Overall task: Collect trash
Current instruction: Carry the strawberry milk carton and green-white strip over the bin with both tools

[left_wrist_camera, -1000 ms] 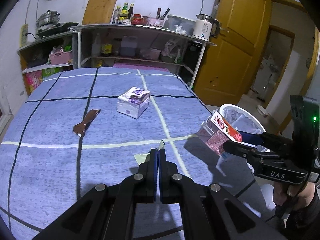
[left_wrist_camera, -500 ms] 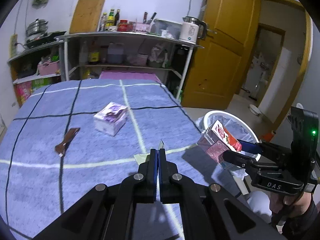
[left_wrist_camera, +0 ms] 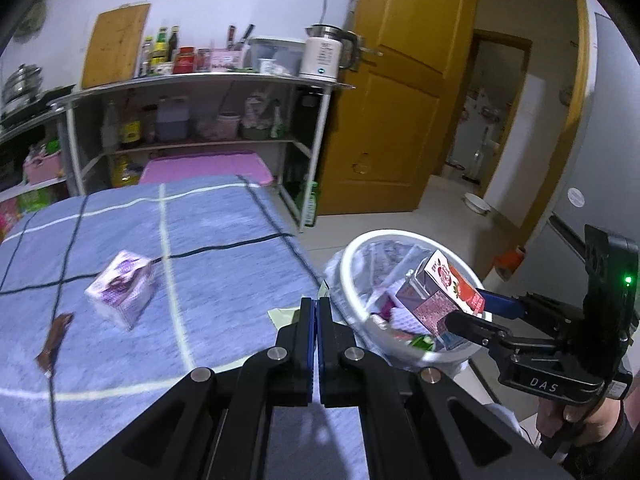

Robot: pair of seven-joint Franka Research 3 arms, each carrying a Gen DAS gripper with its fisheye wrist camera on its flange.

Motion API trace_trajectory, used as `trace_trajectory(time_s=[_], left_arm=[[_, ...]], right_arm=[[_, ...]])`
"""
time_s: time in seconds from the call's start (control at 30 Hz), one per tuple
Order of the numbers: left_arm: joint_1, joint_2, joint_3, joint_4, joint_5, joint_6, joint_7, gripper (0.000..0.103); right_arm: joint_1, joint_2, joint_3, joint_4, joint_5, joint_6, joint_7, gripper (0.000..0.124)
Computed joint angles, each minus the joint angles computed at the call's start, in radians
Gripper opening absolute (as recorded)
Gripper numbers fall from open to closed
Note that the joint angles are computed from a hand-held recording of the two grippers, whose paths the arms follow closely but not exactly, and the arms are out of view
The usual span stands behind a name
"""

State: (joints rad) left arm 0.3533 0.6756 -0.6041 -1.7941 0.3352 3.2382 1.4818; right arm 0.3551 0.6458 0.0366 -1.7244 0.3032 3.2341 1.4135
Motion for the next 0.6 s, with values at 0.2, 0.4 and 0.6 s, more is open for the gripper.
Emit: trace_trajectory(time_s=[0.2, 0.4, 0.6], left_arm=[[-0.048, 0.086, -0.029, 0.122, -0.018, -0.069, 0.061, 0.001], [-0.108, 0.164, -0.037, 0.237, -0.080, -0.142, 0.151, 0.001], [-0.185, 0.224, -0.006, 0.342, -0.146, -0.212, 0.216, 0.001]], right_arm=[[0.028, -0.007, -0.076, -0.022, 0.020, 0.001, 0.037, 0.052], [0.040, -0.005, -0.121, -0.034, 0.020, -0.007, 0.065, 0.053], [0.039, 0.009, -0.145, -0.029, 0.015, -0.029, 0.096, 0.053]])
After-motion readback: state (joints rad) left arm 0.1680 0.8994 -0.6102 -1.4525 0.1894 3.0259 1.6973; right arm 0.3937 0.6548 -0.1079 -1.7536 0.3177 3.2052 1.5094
